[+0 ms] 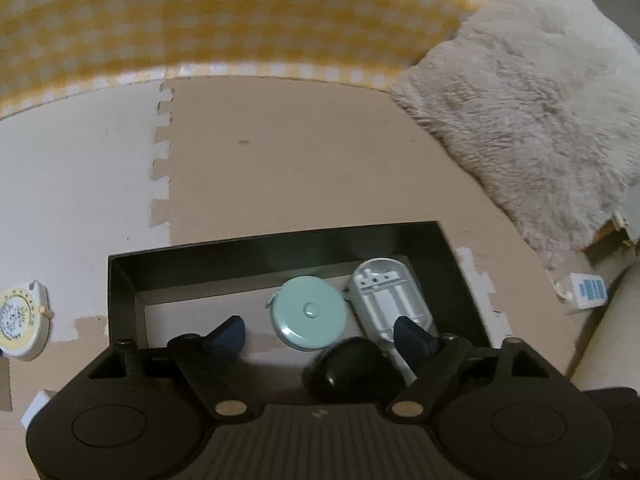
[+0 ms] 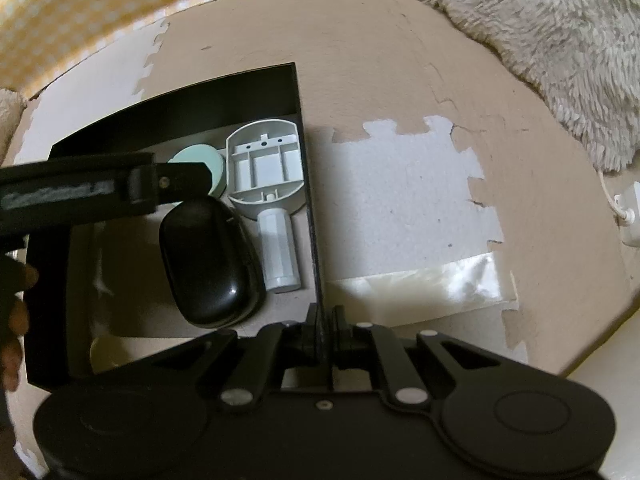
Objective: Organize rigid objects
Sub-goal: 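Carry the mint-green tape measure into the black box and open the left gripper, then lower the left gripper onto the white USB charger and close on it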
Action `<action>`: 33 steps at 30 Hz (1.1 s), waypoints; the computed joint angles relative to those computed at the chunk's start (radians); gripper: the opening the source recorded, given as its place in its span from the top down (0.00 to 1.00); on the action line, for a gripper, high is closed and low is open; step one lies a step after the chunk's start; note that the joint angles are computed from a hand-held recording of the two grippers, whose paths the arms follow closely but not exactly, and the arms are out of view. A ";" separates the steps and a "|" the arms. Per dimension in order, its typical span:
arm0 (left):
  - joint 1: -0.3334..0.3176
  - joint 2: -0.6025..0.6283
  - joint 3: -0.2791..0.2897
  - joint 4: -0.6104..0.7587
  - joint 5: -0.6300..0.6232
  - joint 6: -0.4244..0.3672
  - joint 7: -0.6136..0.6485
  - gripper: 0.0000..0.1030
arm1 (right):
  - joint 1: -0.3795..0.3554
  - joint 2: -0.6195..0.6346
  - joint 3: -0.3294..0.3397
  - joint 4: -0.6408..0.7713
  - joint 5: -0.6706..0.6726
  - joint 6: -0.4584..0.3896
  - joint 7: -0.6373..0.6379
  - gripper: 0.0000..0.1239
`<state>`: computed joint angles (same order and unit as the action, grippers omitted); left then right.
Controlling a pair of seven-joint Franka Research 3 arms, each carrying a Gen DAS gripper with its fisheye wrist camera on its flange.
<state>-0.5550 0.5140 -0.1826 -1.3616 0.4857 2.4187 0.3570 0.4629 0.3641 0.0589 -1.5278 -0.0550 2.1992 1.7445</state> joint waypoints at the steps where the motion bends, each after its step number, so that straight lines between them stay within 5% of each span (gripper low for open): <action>1: -0.002 -0.006 0.000 -0.001 0.004 -0.003 0.005 0.16 | 0.000 0.000 0.000 0.000 0.001 0.000 0.000 0.94; 20: 0.031 -0.256 -0.052 -0.246 0.065 -0.007 0.007 0.03 | 0.004 0.001 -0.002 0.001 -0.009 -0.001 0.001 0.94; 33: 0.111 -0.471 -0.091 -0.506 0.131 0.026 -0.058 0.00 | 0.010 0.001 -0.002 0.002 -0.024 -0.003 0.005 0.94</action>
<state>-0.4439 0.0429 -0.2739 -1.8672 0.6165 2.4449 0.2994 0.4724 0.3655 0.0566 -1.5260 -0.0792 2.1958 1.7490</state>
